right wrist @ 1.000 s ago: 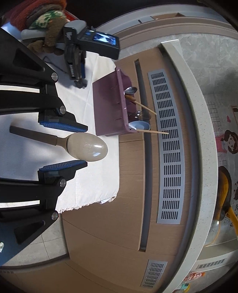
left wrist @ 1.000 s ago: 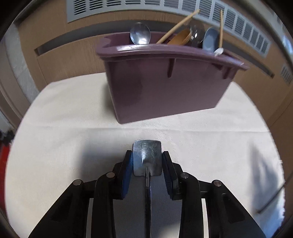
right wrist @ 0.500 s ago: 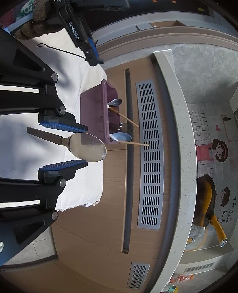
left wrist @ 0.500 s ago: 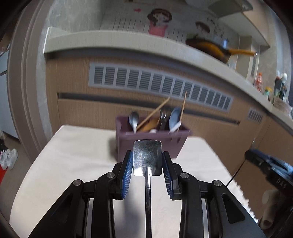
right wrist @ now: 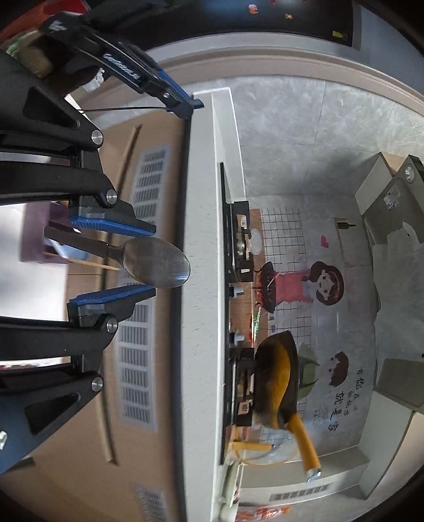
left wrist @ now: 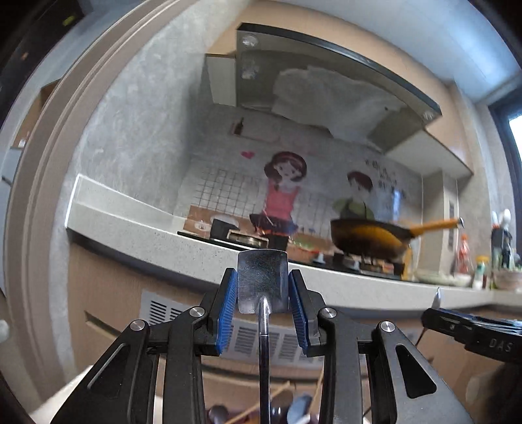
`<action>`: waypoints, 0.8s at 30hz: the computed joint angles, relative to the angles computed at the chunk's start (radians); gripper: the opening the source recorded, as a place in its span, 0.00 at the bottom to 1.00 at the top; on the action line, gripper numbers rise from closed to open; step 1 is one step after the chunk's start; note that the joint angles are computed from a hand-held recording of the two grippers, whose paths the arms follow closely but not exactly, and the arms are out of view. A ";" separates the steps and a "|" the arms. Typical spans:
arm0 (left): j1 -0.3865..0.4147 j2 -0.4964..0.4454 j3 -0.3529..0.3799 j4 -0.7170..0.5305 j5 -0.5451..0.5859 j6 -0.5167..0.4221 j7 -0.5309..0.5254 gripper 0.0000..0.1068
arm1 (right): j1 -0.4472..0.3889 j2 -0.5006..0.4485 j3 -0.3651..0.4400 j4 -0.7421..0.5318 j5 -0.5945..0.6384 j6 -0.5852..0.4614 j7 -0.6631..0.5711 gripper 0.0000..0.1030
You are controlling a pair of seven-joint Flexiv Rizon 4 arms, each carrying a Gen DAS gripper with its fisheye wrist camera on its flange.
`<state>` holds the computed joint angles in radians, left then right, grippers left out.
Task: Organize utensils
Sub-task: 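Lift both utensils over the caddy and open both tools to drop them in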
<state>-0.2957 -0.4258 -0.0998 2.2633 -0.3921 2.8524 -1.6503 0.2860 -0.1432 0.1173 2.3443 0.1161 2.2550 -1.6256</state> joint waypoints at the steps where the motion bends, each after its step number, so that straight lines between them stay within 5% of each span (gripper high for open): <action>1: 0.008 -0.032 0.002 -0.023 -0.006 0.012 -0.015 0.31 | 0.004 -0.025 -0.004 -0.024 -0.005 -0.004 -0.002 0.28; 11: 0.073 -0.207 -0.012 -0.157 0.020 -0.079 -0.094 0.31 | 0.038 -0.218 -0.052 -0.173 -0.060 -0.064 0.021 0.28; 19: 0.114 -0.245 -0.016 -0.178 0.093 -0.093 -0.175 0.31 | 0.025 -0.286 -0.057 -0.202 -0.139 -0.094 0.083 0.28; 22: 0.129 -0.241 -0.014 -0.160 0.145 -0.114 -0.185 0.33 | -0.066 -0.302 0.007 -0.188 -0.274 -0.122 0.145 0.29; 24: 0.145 -0.217 -0.017 -0.132 0.181 -0.179 -0.187 0.42 | -0.170 -0.313 0.074 -0.186 -0.426 -0.189 0.224 0.35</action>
